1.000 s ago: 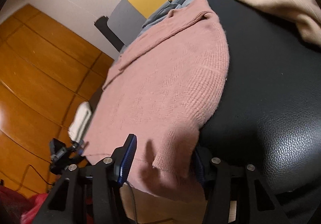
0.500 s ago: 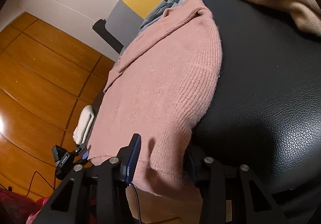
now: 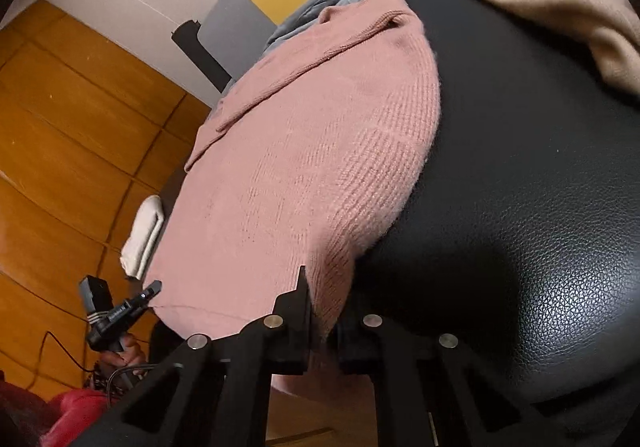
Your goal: Fold clothes
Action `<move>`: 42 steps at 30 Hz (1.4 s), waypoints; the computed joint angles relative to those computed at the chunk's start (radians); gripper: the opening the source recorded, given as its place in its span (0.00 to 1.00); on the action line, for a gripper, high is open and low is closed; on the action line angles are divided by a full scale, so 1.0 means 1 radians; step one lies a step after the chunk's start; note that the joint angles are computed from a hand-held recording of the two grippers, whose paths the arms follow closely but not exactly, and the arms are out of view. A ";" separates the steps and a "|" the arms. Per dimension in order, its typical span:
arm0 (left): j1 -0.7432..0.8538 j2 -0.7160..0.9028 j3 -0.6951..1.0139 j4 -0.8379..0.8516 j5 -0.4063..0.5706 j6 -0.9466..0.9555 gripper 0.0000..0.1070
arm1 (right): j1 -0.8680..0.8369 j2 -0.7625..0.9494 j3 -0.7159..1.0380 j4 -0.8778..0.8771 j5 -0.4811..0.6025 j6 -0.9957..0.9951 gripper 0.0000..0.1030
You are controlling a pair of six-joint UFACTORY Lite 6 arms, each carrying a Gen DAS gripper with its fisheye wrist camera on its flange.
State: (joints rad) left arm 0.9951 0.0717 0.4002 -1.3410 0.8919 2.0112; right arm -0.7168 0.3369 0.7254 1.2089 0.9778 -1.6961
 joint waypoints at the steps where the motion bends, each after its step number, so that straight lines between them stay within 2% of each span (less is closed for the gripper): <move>1: 0.023 -0.007 0.000 0.016 0.031 0.000 0.08 | -0.001 -0.007 -0.001 -0.005 0.009 0.005 0.09; 8: 0.213 -0.005 0.066 0.183 0.270 -0.139 0.08 | -0.092 -0.003 0.008 -0.049 0.174 0.028 0.09; 11: 0.324 -0.031 0.084 0.289 0.397 -0.175 0.08 | -0.116 -0.056 -0.009 -0.090 0.225 0.060 0.09; 16: 0.535 -0.050 0.118 0.472 0.572 -0.223 0.08 | -0.261 -0.106 0.007 -0.217 0.378 0.136 0.09; 20: 0.639 -0.047 0.148 0.549 0.665 -0.257 0.08 | -0.379 -0.120 0.029 -0.288 0.509 0.183 0.09; 23: 0.523 -0.045 0.160 0.435 0.647 -0.313 0.08 | -0.375 -0.098 0.061 -0.248 0.553 0.193 0.09; 25: 0.444 -0.037 0.176 0.360 0.631 -0.349 0.08 | -0.302 -0.081 0.088 -0.180 0.533 0.204 0.09; 29: 0.165 -0.008 0.268 0.142 0.526 -0.455 0.08 | -0.112 0.030 0.251 -0.015 0.478 0.272 0.09; 34: -0.104 0.204 0.549 -0.005 0.344 -0.606 0.08 | 0.088 0.247 0.588 0.114 0.368 0.466 0.09; 42: -0.281 0.597 0.994 -0.099 0.208 -0.852 0.08 | 0.249 0.695 1.292 0.123 0.272 0.878 0.09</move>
